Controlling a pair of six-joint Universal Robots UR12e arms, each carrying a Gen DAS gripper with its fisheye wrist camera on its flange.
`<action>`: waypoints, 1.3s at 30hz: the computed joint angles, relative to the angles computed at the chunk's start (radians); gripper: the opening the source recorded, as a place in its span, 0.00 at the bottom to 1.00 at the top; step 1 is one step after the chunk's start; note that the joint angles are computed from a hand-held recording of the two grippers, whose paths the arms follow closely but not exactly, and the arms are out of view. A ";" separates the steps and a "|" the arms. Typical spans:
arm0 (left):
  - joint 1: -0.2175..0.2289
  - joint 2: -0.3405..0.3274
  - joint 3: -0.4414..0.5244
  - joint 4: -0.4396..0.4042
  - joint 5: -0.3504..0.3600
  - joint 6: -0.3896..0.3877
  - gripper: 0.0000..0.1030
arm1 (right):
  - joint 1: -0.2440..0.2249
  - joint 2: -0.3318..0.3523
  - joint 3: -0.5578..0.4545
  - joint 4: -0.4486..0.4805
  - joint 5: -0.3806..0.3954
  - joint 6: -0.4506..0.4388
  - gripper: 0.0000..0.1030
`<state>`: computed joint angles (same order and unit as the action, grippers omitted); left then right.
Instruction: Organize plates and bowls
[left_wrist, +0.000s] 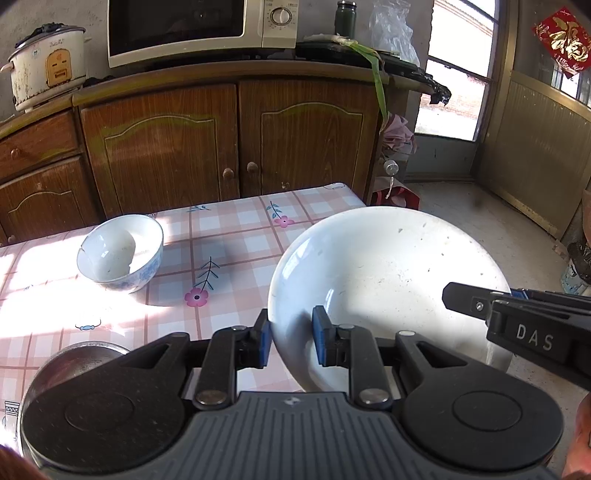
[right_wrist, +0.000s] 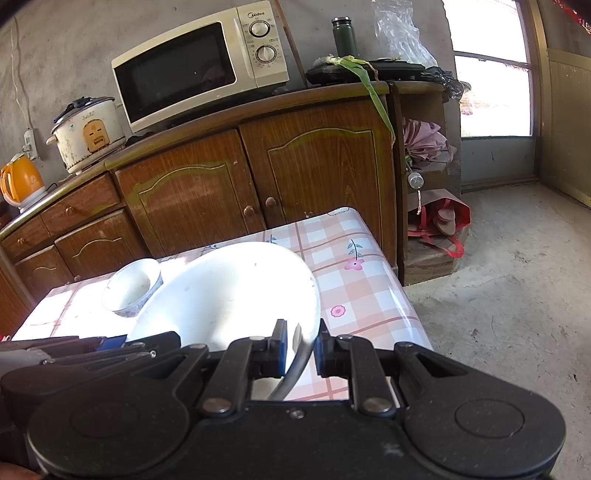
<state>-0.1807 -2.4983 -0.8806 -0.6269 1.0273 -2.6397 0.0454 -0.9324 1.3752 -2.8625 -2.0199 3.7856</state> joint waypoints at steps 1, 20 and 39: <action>0.001 0.001 -0.002 0.001 0.000 0.000 0.23 | 0.001 -0.001 0.001 0.000 -0.001 0.002 0.19; 0.008 0.012 -0.025 0.005 0.006 -0.004 0.23 | 0.012 -0.002 -0.004 0.021 0.003 0.009 0.19; 0.010 0.026 -0.051 0.021 0.007 0.003 0.23 | 0.018 -0.009 0.011 0.010 -0.001 0.020 0.19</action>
<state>-0.1706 -2.4722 -0.9321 -0.6056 1.0346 -2.6371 0.0633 -0.9412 1.3866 -2.8529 -2.0206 3.8056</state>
